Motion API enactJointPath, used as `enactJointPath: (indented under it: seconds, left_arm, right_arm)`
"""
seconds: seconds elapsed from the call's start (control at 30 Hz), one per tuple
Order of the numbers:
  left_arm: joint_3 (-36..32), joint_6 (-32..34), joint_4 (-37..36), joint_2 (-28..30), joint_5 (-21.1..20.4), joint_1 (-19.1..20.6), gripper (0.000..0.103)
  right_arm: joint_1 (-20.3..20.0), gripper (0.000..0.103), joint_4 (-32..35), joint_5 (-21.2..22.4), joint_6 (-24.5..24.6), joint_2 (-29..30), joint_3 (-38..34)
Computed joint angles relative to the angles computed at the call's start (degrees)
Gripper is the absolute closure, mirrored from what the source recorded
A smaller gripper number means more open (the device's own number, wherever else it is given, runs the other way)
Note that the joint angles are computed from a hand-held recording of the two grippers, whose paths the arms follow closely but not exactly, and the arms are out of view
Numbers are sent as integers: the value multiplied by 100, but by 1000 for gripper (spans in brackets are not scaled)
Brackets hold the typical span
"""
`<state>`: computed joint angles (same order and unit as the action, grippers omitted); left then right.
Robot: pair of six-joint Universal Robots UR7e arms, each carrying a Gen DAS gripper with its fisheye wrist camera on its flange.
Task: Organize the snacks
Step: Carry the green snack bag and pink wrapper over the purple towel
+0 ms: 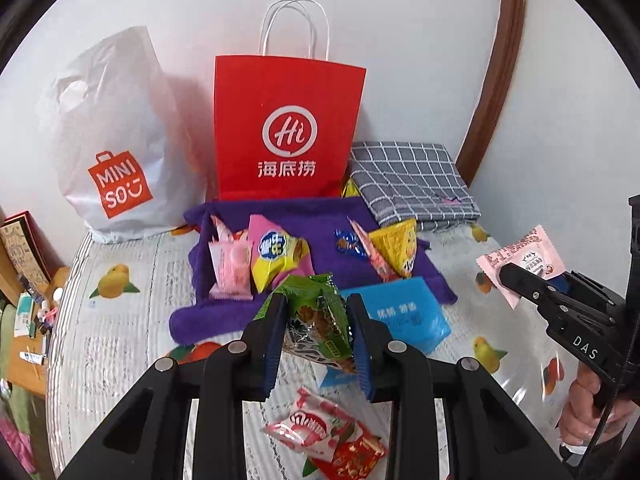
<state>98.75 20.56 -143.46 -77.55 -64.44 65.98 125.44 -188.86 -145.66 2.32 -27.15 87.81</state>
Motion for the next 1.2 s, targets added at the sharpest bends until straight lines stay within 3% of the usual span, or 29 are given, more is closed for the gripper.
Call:
enactJointPath:
  seconds: [0.6,1.2]
  left_arm:
    - [-1187,-29,178,926,-88,67,74]
    - [-3043,-134,593,2184,-100,438,74]
  right_arm:
    - [-216,70,519,461,-618,246,-1082]
    - [-758,70,1267,1156,-967,769,-2323]
